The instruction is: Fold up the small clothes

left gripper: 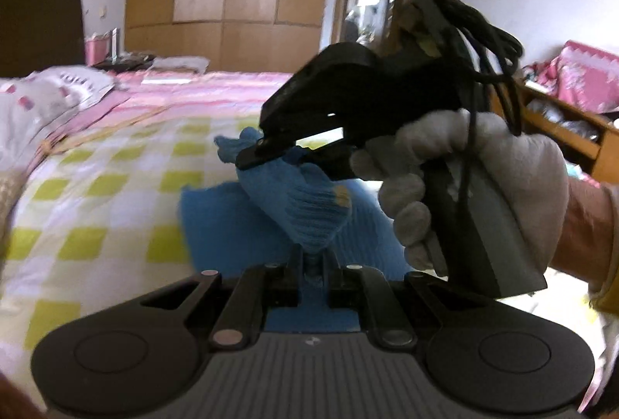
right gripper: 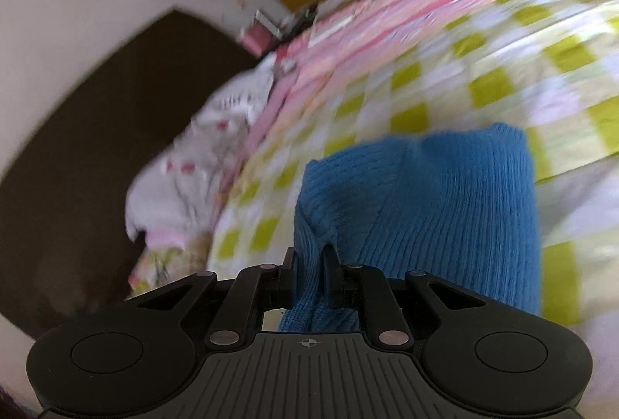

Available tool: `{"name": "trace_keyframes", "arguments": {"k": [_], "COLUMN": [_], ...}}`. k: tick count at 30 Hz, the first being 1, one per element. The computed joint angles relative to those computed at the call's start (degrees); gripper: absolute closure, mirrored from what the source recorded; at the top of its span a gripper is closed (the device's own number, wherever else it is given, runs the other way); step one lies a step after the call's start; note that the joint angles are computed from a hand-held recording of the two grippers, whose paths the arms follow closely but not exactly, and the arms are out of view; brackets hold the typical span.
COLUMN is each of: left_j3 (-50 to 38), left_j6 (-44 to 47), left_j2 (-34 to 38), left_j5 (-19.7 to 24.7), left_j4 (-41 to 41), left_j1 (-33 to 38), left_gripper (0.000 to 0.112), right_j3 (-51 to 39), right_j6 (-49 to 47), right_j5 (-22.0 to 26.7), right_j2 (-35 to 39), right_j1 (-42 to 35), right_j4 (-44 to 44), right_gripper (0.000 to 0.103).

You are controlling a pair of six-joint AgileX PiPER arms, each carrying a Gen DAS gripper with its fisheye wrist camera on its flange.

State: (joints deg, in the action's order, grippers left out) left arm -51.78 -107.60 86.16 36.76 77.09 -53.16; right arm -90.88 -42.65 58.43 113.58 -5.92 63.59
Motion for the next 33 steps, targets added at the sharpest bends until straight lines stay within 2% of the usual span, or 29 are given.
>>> {"name": "trace_keyframes", "arguments": {"k": [6,11,15,20,24,26,27,31,33], "left_j3": [3.8,5.5,5.2,4.3,2.7,2.0,1.5,-2.0,-4.7], "left_j6": [2.0,0.6,1.6,3.9,5.7,6.3,6.9,7.4,7.3], "left_j2": [-3.0,-4.8,-5.6,-6.3,-6.3,-5.8,-5.5,-1.7,1.1], "left_j5": [0.0,1.0,4.4,7.6,9.8,10.2,9.4,2.8,0.2], "left_j4": [-4.3,-5.3,-6.8,-8.8,-9.2,-8.3,-8.0,-5.8,-4.9], "left_j1": [2.0,1.1,-0.8,-1.4,-1.9,-1.6,-0.8,5.1,7.7], "left_gripper": [0.096,0.096,0.096,0.096,0.096,0.096,0.096,0.096,0.096], "right_j3": [1.8,3.2,4.2,2.7,-2.1,0.5,2.5,4.5,5.9], "right_j6": [3.6,3.9,1.6,-2.0,-1.9,-4.2,-7.6,-11.5,-12.5], "right_j5": [-7.2,-10.1,-11.6,-7.7,2.8,0.3,-0.7,1.3,-0.7], "right_j2": [0.2,-0.3,-1.1,-0.2,3.5,0.8,-0.9,-4.3,-5.9], "right_j1": [8.1,10.8,12.4,12.2,10.1,10.0,9.2,3.3,0.7], "right_j4": [-8.2,-10.4,-11.6,-11.2,-7.4,-7.0,-5.1,0.1,-0.3], "right_gripper": [0.090,0.090,0.090,0.086,0.086,0.086,0.086,0.086,0.086]}}
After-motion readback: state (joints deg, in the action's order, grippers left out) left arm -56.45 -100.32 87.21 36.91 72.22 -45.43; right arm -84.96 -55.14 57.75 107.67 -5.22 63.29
